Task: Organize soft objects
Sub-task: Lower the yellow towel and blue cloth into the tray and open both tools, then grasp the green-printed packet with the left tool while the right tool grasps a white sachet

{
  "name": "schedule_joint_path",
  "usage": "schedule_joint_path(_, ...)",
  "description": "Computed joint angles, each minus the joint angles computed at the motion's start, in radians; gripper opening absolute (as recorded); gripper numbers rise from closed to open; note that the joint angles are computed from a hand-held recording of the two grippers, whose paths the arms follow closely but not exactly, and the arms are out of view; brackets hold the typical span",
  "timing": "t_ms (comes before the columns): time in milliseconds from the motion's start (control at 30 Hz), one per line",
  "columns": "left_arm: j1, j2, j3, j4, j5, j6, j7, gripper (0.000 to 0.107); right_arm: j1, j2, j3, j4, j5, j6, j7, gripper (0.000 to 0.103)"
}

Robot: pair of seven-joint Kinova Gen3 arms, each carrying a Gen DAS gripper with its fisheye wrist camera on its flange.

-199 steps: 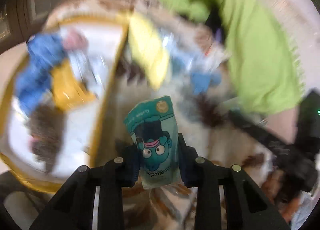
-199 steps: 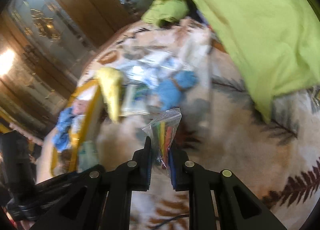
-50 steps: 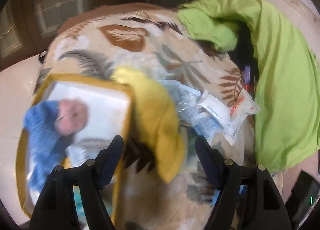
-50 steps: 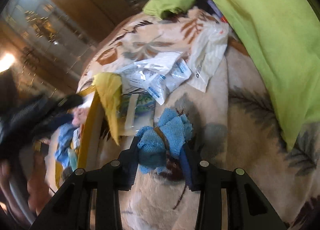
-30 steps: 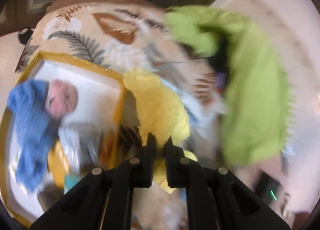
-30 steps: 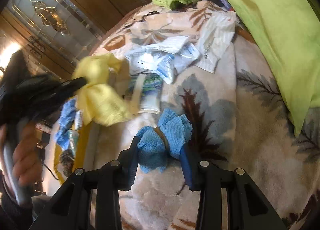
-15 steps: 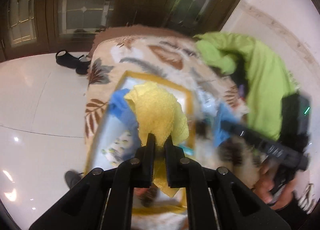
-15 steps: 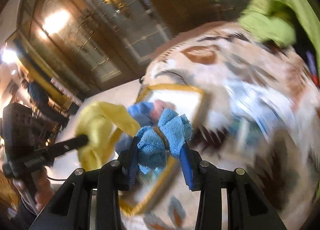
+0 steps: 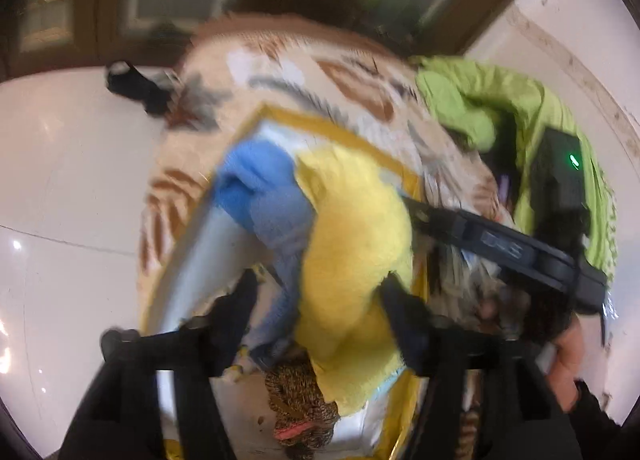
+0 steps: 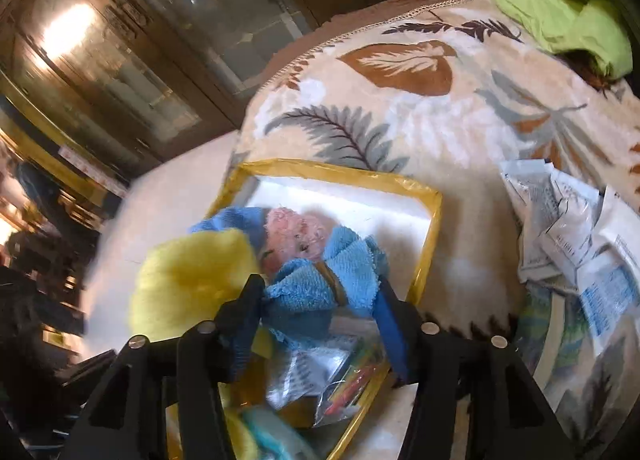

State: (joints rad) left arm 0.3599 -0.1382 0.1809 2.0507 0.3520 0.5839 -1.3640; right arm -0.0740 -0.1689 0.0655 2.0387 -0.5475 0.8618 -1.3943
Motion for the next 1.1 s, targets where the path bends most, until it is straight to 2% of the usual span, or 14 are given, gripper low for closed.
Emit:
schedule_joint_path(67,0.027,-0.042,0.004,0.005,-0.052,-0.013,0.076,0.066,0.003,-0.078,0.018,0.011,-0.011,0.017,-0.006,0.068)
schedule_joint_path(133,0.042,-0.092,0.025,0.012,-0.116,-0.024,0.158,0.067,-0.006,-0.171,0.076,0.021,-0.023,0.048,0.002,0.076)
schedule_joint_path(267,-0.017,-0.14,0.195,-0.022,-0.229,-0.009,0.32,0.072,0.023,-0.344,0.245,0.043,-0.022,0.172,0.044,0.084)
schedule_joint_path(400,-0.019,-0.057,0.368,-0.108,-0.389,0.036,0.483,0.072,0.116,-0.38,0.43,0.065,0.04,0.306,0.138,0.084)
schedule_joint_path(467,-0.019,0.01,0.446,-0.158,-0.471,0.059,0.558,0.072,0.17,-0.34,0.522,0.06,0.049,0.358,0.2,0.083)
schedule_joint_path(500,-0.001,0.053,0.463,-0.187,-0.511,0.069,0.58,0.072,0.188,-0.322,0.569,0.057,0.049,0.37,0.229,0.083)
schedule_joint_path(600,0.122,0.191,0.429,-0.289,-0.633,0.126,0.648,0.072,0.153,-0.278,0.682,0.033,0.075,0.366,0.245,0.077)
schedule_joint_path(667,0.193,0.27,0.402,-0.35,-0.711,0.182,0.71,0.072,0.122,-0.237,0.735,0.017,0.066,0.365,0.249,0.068)
schedule_joint_path(733,0.201,0.353,0.418,-0.402,-0.751,0.208,0.742,0.072,0.099,-0.218,0.727,0.004,0.094,0.324,0.212,0.065)
schedule_joint_path(800,0.225,0.42,0.406,-0.451,-0.763,0.247,0.75,0.072,0.127,-0.173,0.726,-0.008,0.066,0.296,0.214,0.065)
schedule_joint_path(900,0.292,0.492,0.335,-0.506,-0.74,0.261,0.705,0.071,0.17,-0.095,0.699,-0.032,0.043,0.252,0.199,0.065)
schedule_joint_path(1000,0.353,0.57,0.279,-0.583,-0.739,0.324,0.696,0.071,0.189,-0.006,0.695,-0.054,0.001,0.237,0.217,0.064)
schedule_joint_path(1100,0.413,0.608,0.242,-0.627,-0.802,0.374,0.734,0.068,0.215,0.065,0.637,-0.07,0.006,0.185,0.182,0.064)
